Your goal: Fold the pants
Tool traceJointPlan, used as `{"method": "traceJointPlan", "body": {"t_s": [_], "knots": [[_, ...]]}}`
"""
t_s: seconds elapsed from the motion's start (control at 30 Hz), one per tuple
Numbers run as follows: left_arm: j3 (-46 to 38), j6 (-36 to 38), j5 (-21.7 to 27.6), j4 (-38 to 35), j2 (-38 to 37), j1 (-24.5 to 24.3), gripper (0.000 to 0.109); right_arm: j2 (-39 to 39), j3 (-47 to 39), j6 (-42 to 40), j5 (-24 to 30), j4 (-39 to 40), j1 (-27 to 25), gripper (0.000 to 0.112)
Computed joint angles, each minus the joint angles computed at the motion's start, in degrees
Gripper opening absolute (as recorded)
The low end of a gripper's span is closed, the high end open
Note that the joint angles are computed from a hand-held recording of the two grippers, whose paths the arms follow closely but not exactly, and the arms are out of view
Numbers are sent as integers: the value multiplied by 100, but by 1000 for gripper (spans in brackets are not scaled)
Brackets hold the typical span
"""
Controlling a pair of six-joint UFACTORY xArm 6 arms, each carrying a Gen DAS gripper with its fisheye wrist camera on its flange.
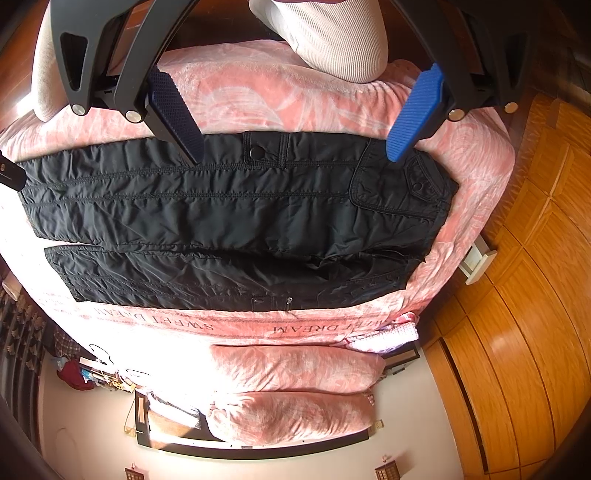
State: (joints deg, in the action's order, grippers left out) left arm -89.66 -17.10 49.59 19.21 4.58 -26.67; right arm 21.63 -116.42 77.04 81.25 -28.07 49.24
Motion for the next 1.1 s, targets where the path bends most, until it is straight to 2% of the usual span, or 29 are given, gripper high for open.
{"method": "traceJointPlan", "body": {"t_s": [0.73, 0.8, 0.9, 0.97, 1.03, 1.1], "knots": [[12, 12, -7, -5, 23, 6, 100, -32, 147, -46, -193, 86, -67, 101], [-9, 85, -24, -178, 40, 31, 100, -140, 339, -72, -430, 145, -127, 101], [-124, 262, -59, -523, 167, 91, 99, -461, 937, -203, -1258, 342, -296, 101], [-485, 312, 133, -595, 462, 121, 99, -492, 1022, -429, -1454, 412, -413, 101], [-968, 476, 459, -747, 852, 185, 99, -351, 828, -817, -1390, 453, -563, 101], [-1868, 717, 930, -974, 1502, 254, 99, -224, 730, -1369, -1557, 669, -833, 101]]}}
